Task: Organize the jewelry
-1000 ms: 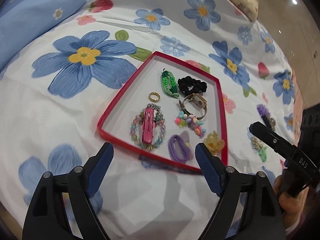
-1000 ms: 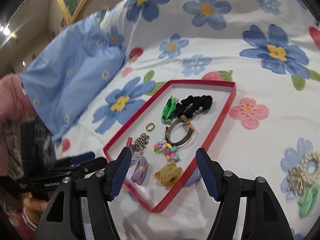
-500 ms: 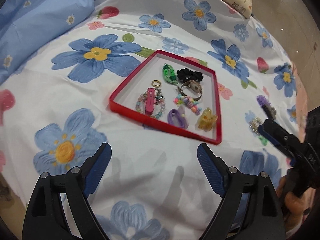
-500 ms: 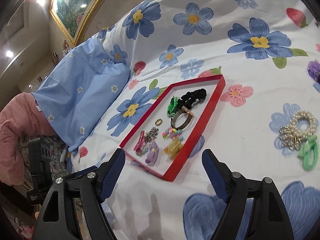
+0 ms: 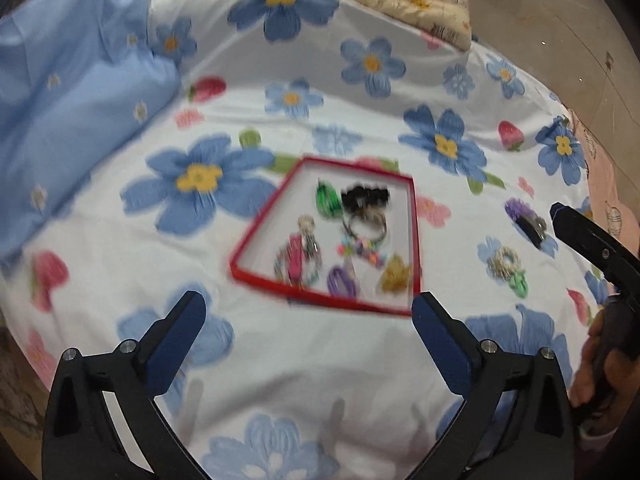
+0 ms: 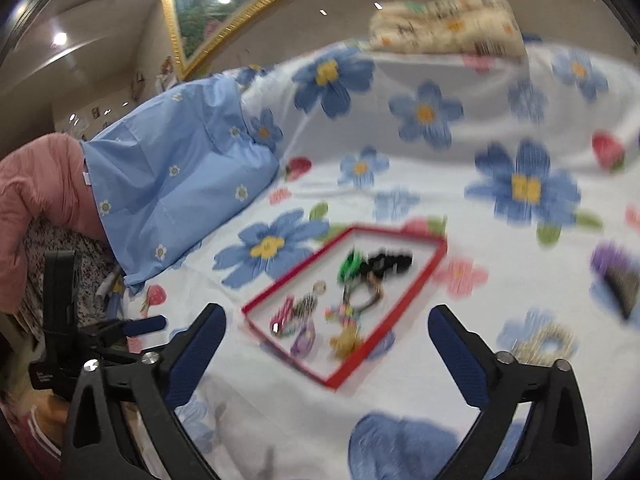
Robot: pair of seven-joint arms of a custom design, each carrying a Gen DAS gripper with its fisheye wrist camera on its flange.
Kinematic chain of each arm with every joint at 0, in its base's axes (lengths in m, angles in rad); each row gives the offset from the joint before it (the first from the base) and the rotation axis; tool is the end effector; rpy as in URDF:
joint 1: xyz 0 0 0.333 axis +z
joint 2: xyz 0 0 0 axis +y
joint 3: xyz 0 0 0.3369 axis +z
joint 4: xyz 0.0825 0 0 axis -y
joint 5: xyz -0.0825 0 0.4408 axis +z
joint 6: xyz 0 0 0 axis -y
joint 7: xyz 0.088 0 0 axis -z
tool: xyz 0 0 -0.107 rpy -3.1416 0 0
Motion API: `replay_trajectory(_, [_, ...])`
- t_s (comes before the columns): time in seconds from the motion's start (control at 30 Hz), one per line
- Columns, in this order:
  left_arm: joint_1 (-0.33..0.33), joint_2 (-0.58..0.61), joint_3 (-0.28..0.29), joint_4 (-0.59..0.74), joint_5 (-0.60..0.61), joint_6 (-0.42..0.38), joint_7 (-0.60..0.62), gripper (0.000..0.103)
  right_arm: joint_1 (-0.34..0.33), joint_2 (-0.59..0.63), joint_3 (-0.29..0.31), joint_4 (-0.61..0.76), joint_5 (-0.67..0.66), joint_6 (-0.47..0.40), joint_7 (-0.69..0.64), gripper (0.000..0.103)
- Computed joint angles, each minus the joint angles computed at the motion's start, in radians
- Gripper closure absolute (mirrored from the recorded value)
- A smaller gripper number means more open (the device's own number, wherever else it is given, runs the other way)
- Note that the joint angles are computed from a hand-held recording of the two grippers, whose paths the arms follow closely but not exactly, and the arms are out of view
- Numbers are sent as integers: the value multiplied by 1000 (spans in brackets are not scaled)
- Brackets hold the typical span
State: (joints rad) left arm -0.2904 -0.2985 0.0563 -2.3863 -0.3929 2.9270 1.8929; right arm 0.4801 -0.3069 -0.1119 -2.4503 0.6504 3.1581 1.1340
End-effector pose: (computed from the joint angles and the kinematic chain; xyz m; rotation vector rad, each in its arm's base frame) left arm 0.5312 -0.1000 0.5223 -1.5964 1.9597 -1.0004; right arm 0.5060 0.1334 0.5096 -1.6446 1.4353 -0.5467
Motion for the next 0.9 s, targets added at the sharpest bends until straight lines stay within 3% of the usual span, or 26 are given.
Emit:
replay_trajectory(0.1, [48, 15, -43, -6, 74, 50, -60, 0, -63, 5, 61, 11, -53, 5, 35, 0])
replay_trajectory(0.2, [14, 30, -11, -27, 63, 100, -63, 0, -80, 21, 80, -10, -88, 56, 89, 0])
replay_trajectory(0.3, [20, 36, -21, -62, 103, 164, -91, 0, 38, 51, -21, -41, -68, 129, 84, 0])
replay_trajectory(0.37, [105, 37, -98, -89, 203, 200, -179, 0, -3, 70, 28, -70, -78, 186, 102, 0])
replay_trajectory(0.43, [138, 34, -128, -105, 257, 205, -226, 0, -14, 80, 41, -92, -97, 206, 125, 0])
replay_trajectory(0.53, [147, 27, -134, -123, 310, 203, -273, 0, -71, 92, 99, -108, -110, 175, 151, 0])
replay_trajectory(0.6, [166, 18, -148, -135, 351, 204, -312, 0, -74, 91, 100, -120, -138, 171, 175, 0])
replay_trajectory(0.77, [168, -1, -144, -157, 428, 216, -375, 0, -266, 70, 297, -144, -147, 173, 202, 0])
replay_trajectory(0.87, [152, -6, -127, -162, 464, 210, -405, 0, -304, 64, 335, -151, -162, 181, 228, 0])
replay_trajectory(0.9, [147, -8, -122, -164, 475, 212, -417, 0, -291, 61, 322, -155, -173, 184, 238, 0])
